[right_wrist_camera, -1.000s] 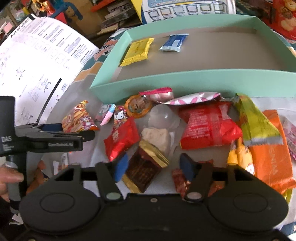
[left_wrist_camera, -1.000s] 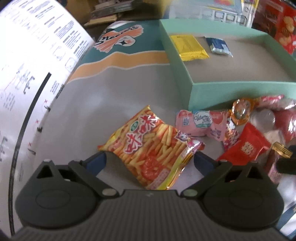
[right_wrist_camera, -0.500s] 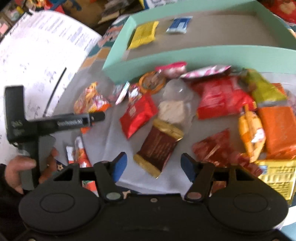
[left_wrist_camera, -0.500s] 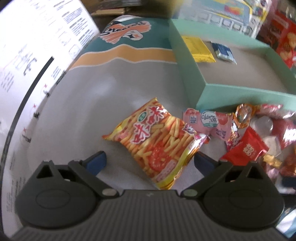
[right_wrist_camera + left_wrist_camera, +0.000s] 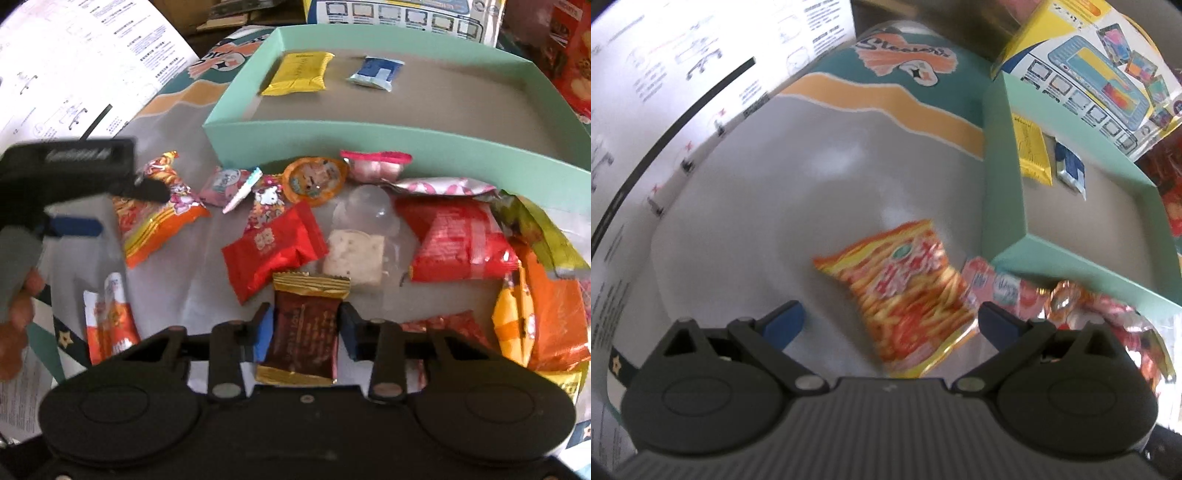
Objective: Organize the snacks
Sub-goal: 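Grasp the brown chocolate with the right tool while the left tool grasps the orange chip bag, then place the chip bag and chocolate into the box and open both tools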
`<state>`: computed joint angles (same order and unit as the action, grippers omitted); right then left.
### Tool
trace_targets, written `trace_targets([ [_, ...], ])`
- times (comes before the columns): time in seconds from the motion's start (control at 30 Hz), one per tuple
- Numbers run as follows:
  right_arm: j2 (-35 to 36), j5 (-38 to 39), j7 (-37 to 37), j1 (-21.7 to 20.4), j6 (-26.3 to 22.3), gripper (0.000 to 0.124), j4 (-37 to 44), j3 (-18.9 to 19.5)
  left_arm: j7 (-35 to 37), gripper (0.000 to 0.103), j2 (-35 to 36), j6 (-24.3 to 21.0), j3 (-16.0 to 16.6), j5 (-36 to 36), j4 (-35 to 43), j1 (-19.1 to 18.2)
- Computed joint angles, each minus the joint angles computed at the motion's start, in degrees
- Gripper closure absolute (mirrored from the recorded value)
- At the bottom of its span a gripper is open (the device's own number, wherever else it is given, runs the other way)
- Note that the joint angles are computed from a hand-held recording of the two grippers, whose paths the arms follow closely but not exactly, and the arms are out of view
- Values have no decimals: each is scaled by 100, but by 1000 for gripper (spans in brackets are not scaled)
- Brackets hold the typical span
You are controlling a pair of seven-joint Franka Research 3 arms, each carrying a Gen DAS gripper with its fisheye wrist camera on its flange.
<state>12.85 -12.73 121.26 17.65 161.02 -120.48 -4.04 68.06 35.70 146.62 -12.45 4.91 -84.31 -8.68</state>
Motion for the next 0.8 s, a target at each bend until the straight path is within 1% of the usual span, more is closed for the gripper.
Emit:
trace_targets([
  [0.07,-136,-2,41,-20,33,87,-181,-21,-215,2,147,-132,191,284,237,-251],
  [0.13,-305,298,-132,-180,187,88,-430,76,-369,11,280,-240,320,557,413,-433],
  [0.17,-376,419,-182,-224,207,88,-498,114,-431,19,268,-145,377,700,363,-495],
  [0.2,-453,520,-230,-273,270,88,-602,137,-466,35,203,55,448,903,224,-564],
  [0.23,-509,621,-289,-319,334,88,-679,164,-437,37,152,139,481,1077,137,-611],
  [0.3,-613,891,-440,-412,476,88,-831,235,-331,49,36,328,412,1179,-69,-549],
  [0.4,-746,1233,-632,-500,678,88,-1011,309,-58,57,-195,519,229,1103,-423,-354],
  [0.47,-790,1593,-906,-577,790,88,-1076,390,276,59,-369,674,-40,769,-706,-62],
  [0.53,-810,2120,-1350,-664,905,88,-1111,505,575,59,-518,758,-200,511,-934,115],
  [0.67,-926,2880,-2019,-707,1054,88,-1184,619,944,59,-883,1001,-291,238,-1410,239],
  [0.73,-992,3206,-2287,-707,1098,88,-1205,647,1025,59,-1015,1047,-321,88,-1516,266],
  [0.8,-996,3425,-2441,-693,1142,88,-1136,647,1230,59,-1089,1095,-441,-148,-1508,349],
])
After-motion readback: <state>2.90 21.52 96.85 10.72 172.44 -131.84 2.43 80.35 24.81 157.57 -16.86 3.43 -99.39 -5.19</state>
